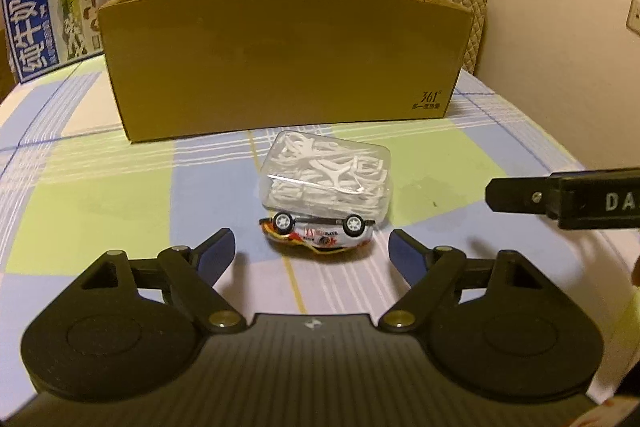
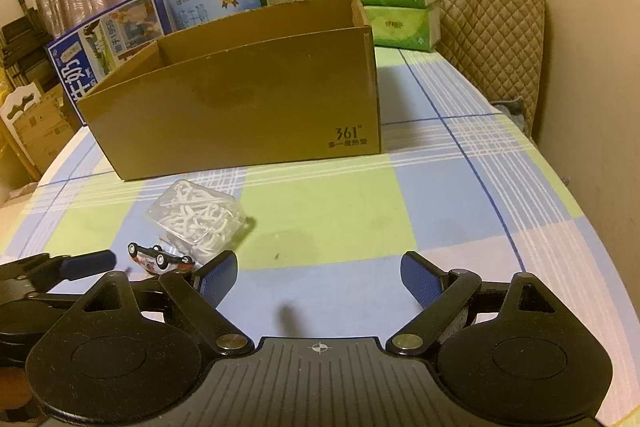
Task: Organize rigid objects
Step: 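Grasp the toy car with the left tool while the right tool approaches the floss pack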
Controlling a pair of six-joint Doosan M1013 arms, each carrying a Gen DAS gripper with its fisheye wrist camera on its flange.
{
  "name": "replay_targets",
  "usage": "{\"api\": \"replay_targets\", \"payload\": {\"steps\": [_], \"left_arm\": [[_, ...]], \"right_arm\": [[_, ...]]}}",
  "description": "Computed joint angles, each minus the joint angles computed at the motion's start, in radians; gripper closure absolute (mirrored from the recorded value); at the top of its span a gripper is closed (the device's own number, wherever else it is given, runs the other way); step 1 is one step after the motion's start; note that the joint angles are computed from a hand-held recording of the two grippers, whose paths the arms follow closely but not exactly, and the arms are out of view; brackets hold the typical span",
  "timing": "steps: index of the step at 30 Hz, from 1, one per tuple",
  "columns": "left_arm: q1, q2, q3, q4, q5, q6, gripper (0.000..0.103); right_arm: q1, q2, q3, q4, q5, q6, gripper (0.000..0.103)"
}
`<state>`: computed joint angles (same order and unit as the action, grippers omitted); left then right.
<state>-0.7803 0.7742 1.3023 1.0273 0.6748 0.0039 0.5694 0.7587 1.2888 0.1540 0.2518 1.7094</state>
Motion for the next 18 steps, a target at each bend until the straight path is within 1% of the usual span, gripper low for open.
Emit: {"api": "replay_targets", "payload": {"steps": [3,6,10,13,15,18], "left_arm": [[0.003,0.008,-0.01,0.003,0.007,0.024,0.029],[0.006,0.008,-0.01,0.011,-0.011,0.019,0.03],[0.009,0.016,-0.021,-0.012,-0.014,0.05,0.034],[0.009,0.019,-0.024,-0.019,-0.012,0.056,0.04],[0.009,0.017,-0.022,-0.018,-0.009,0.054,0.04],[0.008,0.008,-0.018,-0.041,0.015,0.08,0.04]], "right_arm": [[-0.003,0.003,-0.005,0.006,0.005,0.01,0.017],[-0.005,0.007,-0.012,-0.006,0.012,0.043,0.017],[-0.004,0.01,-0.019,-0.044,0.014,0.089,0.017],[-0.002,0.01,-0.018,-0.041,0.013,0.086,0.017],[-0.001,0.011,-0.019,-0.044,0.013,0.086,0.017],[-0.001,0.011,-0.02,-0.051,0.011,0.099,0.017]]}}
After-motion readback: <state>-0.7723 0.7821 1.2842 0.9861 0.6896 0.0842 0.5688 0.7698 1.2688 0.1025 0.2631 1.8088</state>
